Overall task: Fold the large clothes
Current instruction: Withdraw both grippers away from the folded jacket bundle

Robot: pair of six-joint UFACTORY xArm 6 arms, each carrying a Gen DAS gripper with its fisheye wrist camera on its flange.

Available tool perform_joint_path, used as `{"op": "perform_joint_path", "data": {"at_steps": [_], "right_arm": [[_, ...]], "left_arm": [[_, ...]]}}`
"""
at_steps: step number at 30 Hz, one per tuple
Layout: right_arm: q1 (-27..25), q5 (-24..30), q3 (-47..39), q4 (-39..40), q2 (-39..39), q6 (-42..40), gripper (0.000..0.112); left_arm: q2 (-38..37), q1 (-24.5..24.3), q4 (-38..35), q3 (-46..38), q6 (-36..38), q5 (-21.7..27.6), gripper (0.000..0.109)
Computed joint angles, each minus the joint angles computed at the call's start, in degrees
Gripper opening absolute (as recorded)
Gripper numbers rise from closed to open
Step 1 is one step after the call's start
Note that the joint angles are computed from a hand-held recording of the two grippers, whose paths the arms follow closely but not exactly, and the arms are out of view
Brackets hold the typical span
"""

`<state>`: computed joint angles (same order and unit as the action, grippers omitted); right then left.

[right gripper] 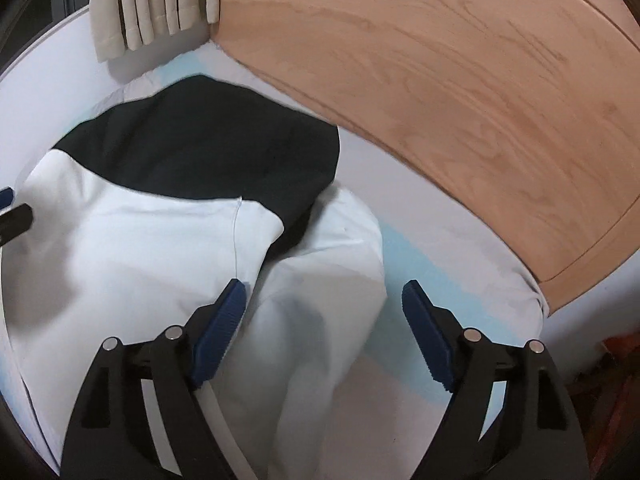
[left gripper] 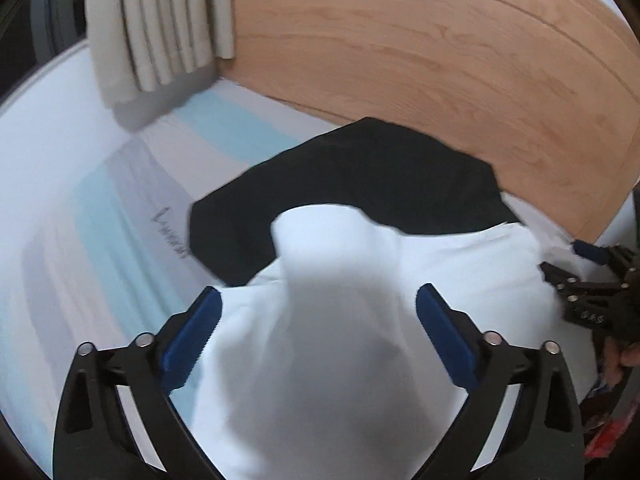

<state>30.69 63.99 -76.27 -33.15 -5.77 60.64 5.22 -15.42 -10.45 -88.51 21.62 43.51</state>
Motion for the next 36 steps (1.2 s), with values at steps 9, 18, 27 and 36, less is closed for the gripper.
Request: {"op": "perform_joint_path", "data": {"at_steps": [9, 18, 27, 36], "right_arm": [[7.5, 9.3, -4.4, -7.9, 1.4, 1.8, 0.084], [17.5, 17.1, -4.5, -13.1, -1.6, 8.6, 0.094], [35.6, 28.7, -5.7, -14.2, -3.3, 22.2, 0.094], [55.6, 43.4, -21.2, -14.5, 6.5, 34.2, 0.096]], "left_arm": [[-7.1, 2.7, 2.2, 6.9, -4.1, 0.7, 0.097], [-20.6, 5.5, 2.4, 20.3, -2.4, -2.0, 0.097], [-40.7, 13.6, -1.7, 34.1, 6.1, 5.5, 0.097], [-62.5, 32.7, -14.4, 41.2, 17.5, 28.3, 0.097]]}}
